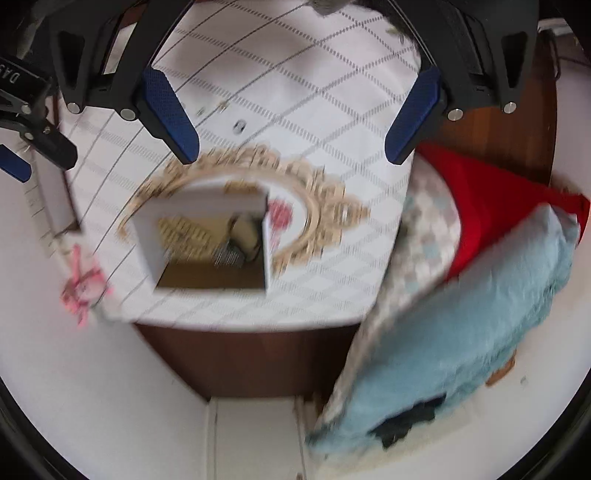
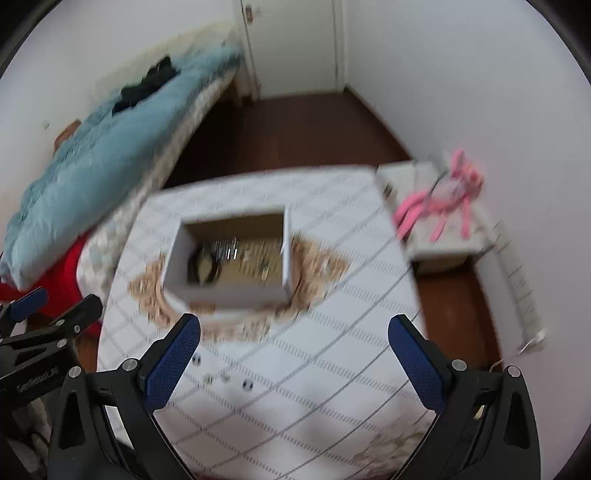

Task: Organize jewelry
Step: 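Withdraw both tools and move toward the black rings, then grasp a black ring with the right tool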

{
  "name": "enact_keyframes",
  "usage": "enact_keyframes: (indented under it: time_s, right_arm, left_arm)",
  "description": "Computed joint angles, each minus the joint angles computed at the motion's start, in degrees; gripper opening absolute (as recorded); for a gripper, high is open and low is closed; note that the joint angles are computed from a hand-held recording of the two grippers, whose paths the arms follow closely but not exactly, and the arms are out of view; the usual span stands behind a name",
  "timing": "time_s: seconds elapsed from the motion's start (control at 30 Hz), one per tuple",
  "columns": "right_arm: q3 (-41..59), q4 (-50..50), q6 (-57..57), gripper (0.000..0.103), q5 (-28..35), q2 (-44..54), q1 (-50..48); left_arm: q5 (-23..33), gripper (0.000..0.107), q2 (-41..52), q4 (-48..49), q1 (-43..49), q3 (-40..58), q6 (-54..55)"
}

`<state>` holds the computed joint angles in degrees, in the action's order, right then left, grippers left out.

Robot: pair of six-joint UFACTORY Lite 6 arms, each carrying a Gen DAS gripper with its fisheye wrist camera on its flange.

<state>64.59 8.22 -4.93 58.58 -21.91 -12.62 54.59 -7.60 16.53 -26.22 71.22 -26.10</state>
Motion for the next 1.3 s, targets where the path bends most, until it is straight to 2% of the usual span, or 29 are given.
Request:
enact_keyframes:
  time_s: [0.07, 0.13, 0.27, 0.33, 0.4, 0.5, 0.57, 0.6, 0.67, 0.7, 0.77, 0.8, 0.93, 1.0, 1.13, 1.3]
  right_arm:
    - [-8.0, 2.9, -2.4, 0.089, -2.5, -2.1, 0.0]
    - [-14.5, 6.0, -4.5, 0.072, -4.6, -2.7, 0.7]
    - [-24.9, 8.8, -5.1, 0.066, -11.5, -1.7, 4.8]
    - [-28.3, 9.3, -4.4, 0.06, -14.9, -1.0, 7.5]
    - [-30.6, 9.5, -4.1, 0.059, -18.0, -0.2, 9.3]
    - [-32.2, 8.9, -2.1, 0.047, -21.7, 2.4, 12.9]
    - [-33.2, 3.8, 3.4, 0.042, -23.8, 1.3, 16.7]
    - [-33.5, 1.7, 5.7, 0.038, -24.7, 0.9, 18.1]
    - [-33.7, -2.0, 9.6, 0.017, -25.6, 1.0, 20.4]
    - [-33.7, -3.0, 10.2, 0.011, -25.8, 0.9, 21.0]
    - [-33.9, -1.5, 8.2, 0.01, -25.8, 0.6, 19.8]
    - [-33.9, -0.9, 7.2, 0.0, -25.4, 0.3, 18.6]
    - [-34.2, 3.6, 0.0, 0.0, -23.3, -0.8, 10.3]
    - [-33.8, 6.0, -4.6, 0.0, -22.3, -0.8, 5.6]
    - [-32.9, 9.4, -10.6, 0.0, -20.4, -0.7, -1.0]
    - [-31.0, 14.6, -15.8, 0.0, -18.2, 1.2, -5.3]
  left_arm:
    - [-1.8, 0.103, -0.7, 0.0, 1.0, -6.0, -0.8]
    - [-4.0, 0.103, -0.9, -0.9, 2.7, -11.5, -0.9]
    - [-8.0, 0.102, -0.1, -3.3, 6.1, -19.3, 0.4]
    - [-10.2, 0.102, -0.3, -4.4, 7.2, -22.2, 1.5]
    - [-11.1, 0.102, -0.2, -4.7, 7.3, -23.4, 1.7]
    - [-11.6, 0.102, -0.6, -5.3, 6.8, -24.4, 2.2]
    - [-11.6, 0.102, -0.7, -5.3, 5.9, -24.3, 2.1]
    - [-11.4, 0.102, -0.5, -5.3, 5.4, -24.1, 2.0]
    - [-11.8, 0.102, 0.2, -5.8, 5.0, -23.8, 2.9]
    - [-11.8, 0.102, 0.4, -6.1, 4.3, -23.6, 2.8]
    - [-12.0, 0.102, 1.5, -6.8, 3.6, -22.6, 3.5]
    - [-12.3, 0.102, 1.9, -7.6, 2.9, -22.4, 3.7]
    - [-14.0, 0.1, 3.9, -11.0, -0.4, -21.0, 4.6]
    - [-14.6, 0.09, 5.2, -12.4, -1.6, -20.2, 5.4]
    - [-16.0, 0.085, 8.3, -12.8, -4.8, -18.7, 4.7]
    - [-18.0, 0.058, 11.0, -10.7, -7.1, -17.9, 4.3]
